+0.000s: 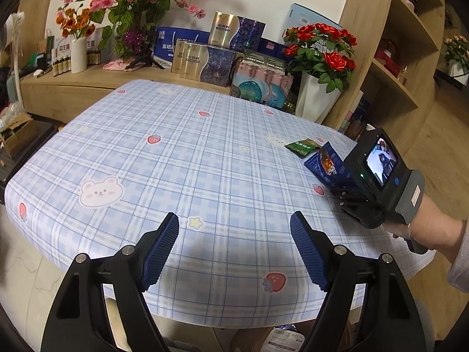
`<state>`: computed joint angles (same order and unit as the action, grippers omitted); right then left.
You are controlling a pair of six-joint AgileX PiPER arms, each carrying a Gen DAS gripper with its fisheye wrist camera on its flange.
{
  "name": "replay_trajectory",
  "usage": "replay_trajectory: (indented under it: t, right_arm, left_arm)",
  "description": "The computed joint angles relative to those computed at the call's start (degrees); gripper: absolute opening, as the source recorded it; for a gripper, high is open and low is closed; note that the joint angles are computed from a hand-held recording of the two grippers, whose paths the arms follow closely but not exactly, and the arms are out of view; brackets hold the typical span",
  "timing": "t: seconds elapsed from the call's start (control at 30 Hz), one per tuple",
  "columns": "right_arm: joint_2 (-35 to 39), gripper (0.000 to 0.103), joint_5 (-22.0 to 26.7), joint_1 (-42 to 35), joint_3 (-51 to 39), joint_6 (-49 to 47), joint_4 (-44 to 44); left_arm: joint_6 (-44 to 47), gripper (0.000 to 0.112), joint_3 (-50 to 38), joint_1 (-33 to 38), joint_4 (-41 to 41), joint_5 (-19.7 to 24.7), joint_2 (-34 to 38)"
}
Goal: Collect trash
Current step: 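Grasp the blue snack box with the right tool and lift it, then grasp the green-and-gold packet with the left tool while the right tool holds the box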
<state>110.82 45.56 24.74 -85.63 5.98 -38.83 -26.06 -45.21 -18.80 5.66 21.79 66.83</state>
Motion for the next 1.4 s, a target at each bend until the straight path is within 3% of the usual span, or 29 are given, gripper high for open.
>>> replay_trajectory:
  t: [0.13,0.27,0.47,0.67,0.9,1.13,1.23,1.4]
  right_arm:
    - [-4.8,0.017,-2.9,-2.1,1.4,-2.6,4.5]
    - [-10.3,0.015,-3.2,-7.9,-0.2,-9.8,19.5]
    - [-16.6,0.015,0.8,-19.9,-1.2,-19.5,44.4]
    - [-20.9,0.015,4.7,-34.2,3.4,-28.8,64.4]
    - [-21.6,0.016,9.0,-44.7,5.8,-34.7,74.4]
    - [-14.4,0.018,17.3,-54.1,2.9,-34.9,88.9]
    - [-12.6,0.029,17.1,-54.9,2.6,-34.4,90.5]
    - [-8.3,0.032,17.5,-55.2,-0.9,-33.5,91.7]
  left_arm:
    - [-0.9,0.076,0.2,-0.4,1.1,0.0,-0.5]
    - [-3.5,0.076,-0.3,-2.1,3.2,0.5,-1.5]
    - [-12.2,0.076,-2.4,-7.8,10.8,2.5,-1.6]
    - [-20.4,0.076,-5.1,-14.4,18.4,4.6,0.2]
    - [-25.0,0.076,-9.1,-20.3,22.8,6.2,4.3]
    - [-25.6,0.076,-11.4,-22.2,23.5,7.3,6.6]
    - [-24.1,0.076,-12.3,-21.5,22.3,7.7,7.5]
    - [-22.0,0.076,-13.9,-20.4,20.6,8.0,9.4]
